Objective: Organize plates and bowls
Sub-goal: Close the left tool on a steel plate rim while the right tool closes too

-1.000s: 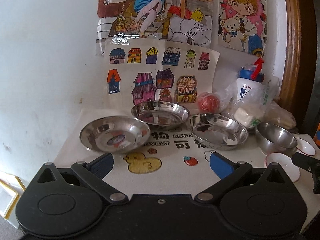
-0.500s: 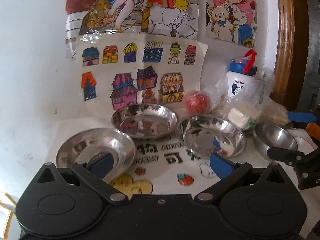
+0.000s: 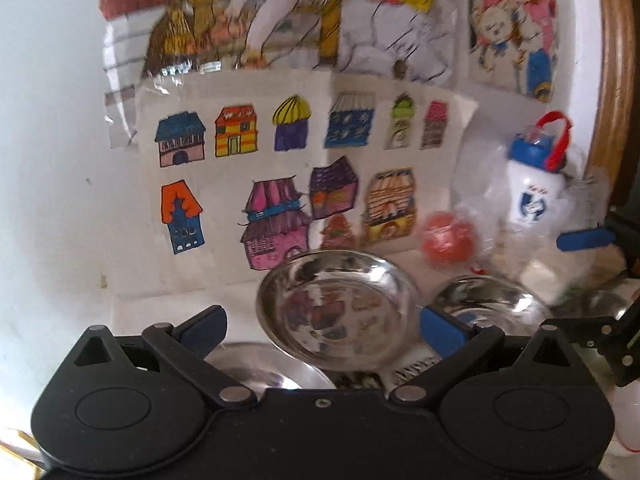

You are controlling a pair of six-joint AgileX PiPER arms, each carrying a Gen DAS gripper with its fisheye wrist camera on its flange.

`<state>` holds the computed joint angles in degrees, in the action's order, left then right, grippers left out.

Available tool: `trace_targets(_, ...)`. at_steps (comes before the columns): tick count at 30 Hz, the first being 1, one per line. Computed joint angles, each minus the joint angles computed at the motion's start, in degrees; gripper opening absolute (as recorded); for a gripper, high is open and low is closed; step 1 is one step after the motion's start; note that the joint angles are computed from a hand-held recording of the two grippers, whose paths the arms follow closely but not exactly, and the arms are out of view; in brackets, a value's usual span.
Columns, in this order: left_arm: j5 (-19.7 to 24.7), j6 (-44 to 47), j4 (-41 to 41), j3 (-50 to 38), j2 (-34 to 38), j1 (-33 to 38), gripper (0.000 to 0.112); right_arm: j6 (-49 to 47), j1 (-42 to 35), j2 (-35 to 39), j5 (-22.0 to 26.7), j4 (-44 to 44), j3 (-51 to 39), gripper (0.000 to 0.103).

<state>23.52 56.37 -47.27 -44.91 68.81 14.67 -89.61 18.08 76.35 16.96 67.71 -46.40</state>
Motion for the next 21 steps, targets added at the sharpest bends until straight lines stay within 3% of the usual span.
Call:
trace_targets(6, 7.0, -1.0, 1.9, -13.0, 13.9, 4.2, 0.102, 20.0, 3.0, 12.1, 2.1, -17.9, -13.8, 0.103)
trace_targets(9, 10.0, -3.8, 4.7, -18.5, 18.8, 5.0, 0.102, 27.0, 3.3, 16.8, 3.8, -22.3, -19.3, 0.097)
trace_targets(13, 10.8, -4.9, 6.8, -22.3, 22.7, 4.9, 0.102, 35.7, 3.9, 22.5, 5.7, -29.2, -25.9, 0.089)
trace_targets(21, 13.0, -7.4, 10.4, -27.5, 28.3, 4.7, 0.1, 49.3, 5.5, 28.3, 8.4, -42.4, -33.5, 0.085)
